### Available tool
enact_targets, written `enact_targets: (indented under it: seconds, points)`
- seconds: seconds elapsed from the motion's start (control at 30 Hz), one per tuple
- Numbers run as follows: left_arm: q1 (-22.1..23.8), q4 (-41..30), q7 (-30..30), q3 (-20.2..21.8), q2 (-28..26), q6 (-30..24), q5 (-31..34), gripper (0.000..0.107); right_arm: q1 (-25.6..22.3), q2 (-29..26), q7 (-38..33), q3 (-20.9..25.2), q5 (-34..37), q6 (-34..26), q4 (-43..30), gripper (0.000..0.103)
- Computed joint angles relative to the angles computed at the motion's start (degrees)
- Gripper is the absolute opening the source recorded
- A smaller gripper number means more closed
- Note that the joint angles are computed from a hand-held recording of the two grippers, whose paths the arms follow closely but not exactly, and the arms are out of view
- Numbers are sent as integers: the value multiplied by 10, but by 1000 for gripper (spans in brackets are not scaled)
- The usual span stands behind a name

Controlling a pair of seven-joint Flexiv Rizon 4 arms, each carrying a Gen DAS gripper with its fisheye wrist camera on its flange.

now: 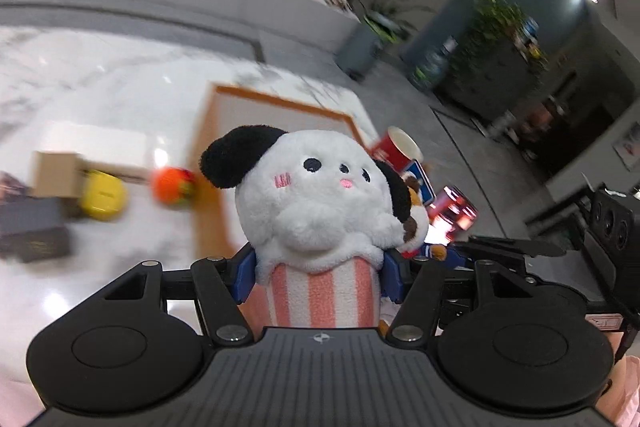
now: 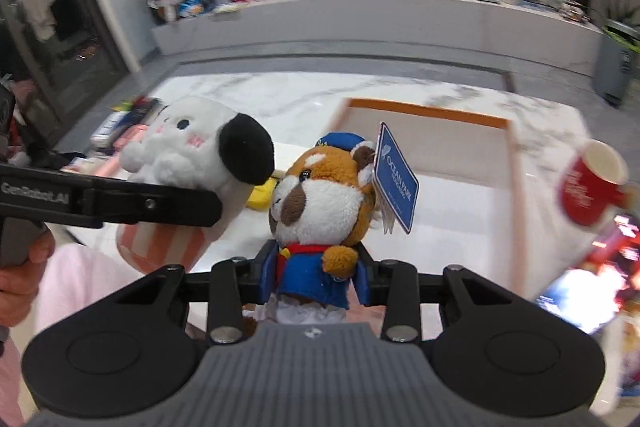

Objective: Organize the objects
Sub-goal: 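Carry the raccoon plush with the right tool while the left tool carries the panda plush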

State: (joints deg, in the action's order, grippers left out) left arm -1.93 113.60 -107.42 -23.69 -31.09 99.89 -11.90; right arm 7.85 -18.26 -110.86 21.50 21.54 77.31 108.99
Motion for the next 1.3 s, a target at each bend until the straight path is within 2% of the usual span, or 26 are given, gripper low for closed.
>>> enact_targets:
  seconds: [0.17, 0.37, 0.47, 0.63, 0.8, 0.93, 1.1, 1.3]
  points:
    - [21, -82, 31, -61, -88, -46, -15, 69, -17, -12, 10, -32, -22, -60, -17, 40]
    - [9, -135, 52, -65, -138, -83, -54, 69, -39, -46, -8, -41, -15, -132, -63, 40]
    - [-7, -151, 57, -48, -142, -109, -73, 69, -33, -56, -13, -53, -30, -145, -71, 40]
    - [-61, -174, 52, 19, -137, -165, -99, 69, -9, -74, 5, -78, -90, -169, -82, 40]
    - [-111, -194, 39, 90, -129, -243, -102, 69, 11, -91, 23, -97, -153, -172, -79, 40]
    - [-136, -216, 29, 129, -129, -297, -87, 70, 34, -94, 47, -114, -215, -165, -63, 41]
    - [-138, -237, 37, 136, -138, -325, -77, 73, 38, -96, 51, -116, -258, -191, -67, 44]
    - [-127, -219, 68, 123, -127, -319, -83, 77, 23, -95, 30, -100, -242, -227, -85, 47]
